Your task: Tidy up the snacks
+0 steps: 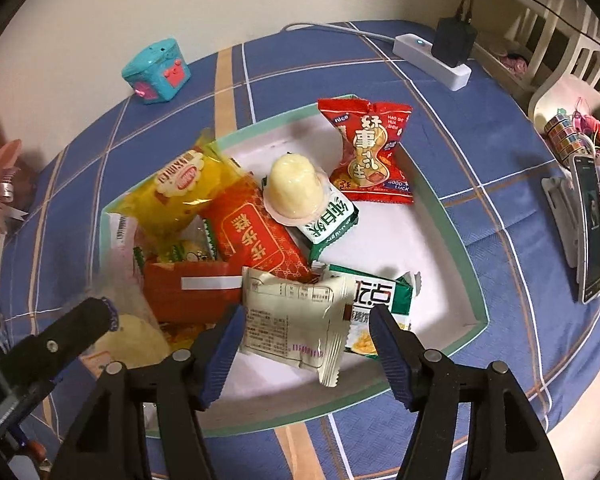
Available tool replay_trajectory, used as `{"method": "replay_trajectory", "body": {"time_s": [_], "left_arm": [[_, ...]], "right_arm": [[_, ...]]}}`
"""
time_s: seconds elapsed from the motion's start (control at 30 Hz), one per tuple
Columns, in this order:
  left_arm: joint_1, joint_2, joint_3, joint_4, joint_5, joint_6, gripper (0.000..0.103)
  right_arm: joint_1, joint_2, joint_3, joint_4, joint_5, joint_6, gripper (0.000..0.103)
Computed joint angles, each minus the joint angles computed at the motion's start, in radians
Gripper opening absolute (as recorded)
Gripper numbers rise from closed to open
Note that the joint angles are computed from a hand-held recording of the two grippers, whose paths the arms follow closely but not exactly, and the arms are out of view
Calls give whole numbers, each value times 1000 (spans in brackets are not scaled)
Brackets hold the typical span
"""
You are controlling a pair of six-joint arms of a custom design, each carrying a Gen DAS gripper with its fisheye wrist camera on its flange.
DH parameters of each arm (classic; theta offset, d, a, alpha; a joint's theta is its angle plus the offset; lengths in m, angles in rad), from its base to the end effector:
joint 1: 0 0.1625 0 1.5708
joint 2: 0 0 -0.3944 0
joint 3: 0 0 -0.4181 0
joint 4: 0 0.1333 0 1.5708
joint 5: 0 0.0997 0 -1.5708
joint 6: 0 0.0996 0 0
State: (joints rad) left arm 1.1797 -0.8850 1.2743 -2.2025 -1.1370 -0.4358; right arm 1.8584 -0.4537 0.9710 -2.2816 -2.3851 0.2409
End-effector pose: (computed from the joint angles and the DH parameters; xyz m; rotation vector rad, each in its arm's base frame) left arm -0.1259 -0.7648 0.2452 -0.1371 2.7855 -0.5578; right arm 0.2935 -0.7776 0.0807 -0.0436 -2.3608 0.4867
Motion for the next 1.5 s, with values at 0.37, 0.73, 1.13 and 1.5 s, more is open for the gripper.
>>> {"method": "replay_trajectory", "body": {"time_s": [0.37,0.73,1.13,1.5], "left_arm": [[-56,-118,128,-3,278,12,83],[-83,-224,310,5,495,19,95],[-103,-295,397,0,552,9,102],[-117,-286,386,57,599,-30,102]], "right_arm": [[32,-80,156,-113,34,-24,73],[61,-143,313,-212,49,-47,95],[90,-150,366,-291,27,-129,103],[96,-137,351,-295,13,-158,103]]}}
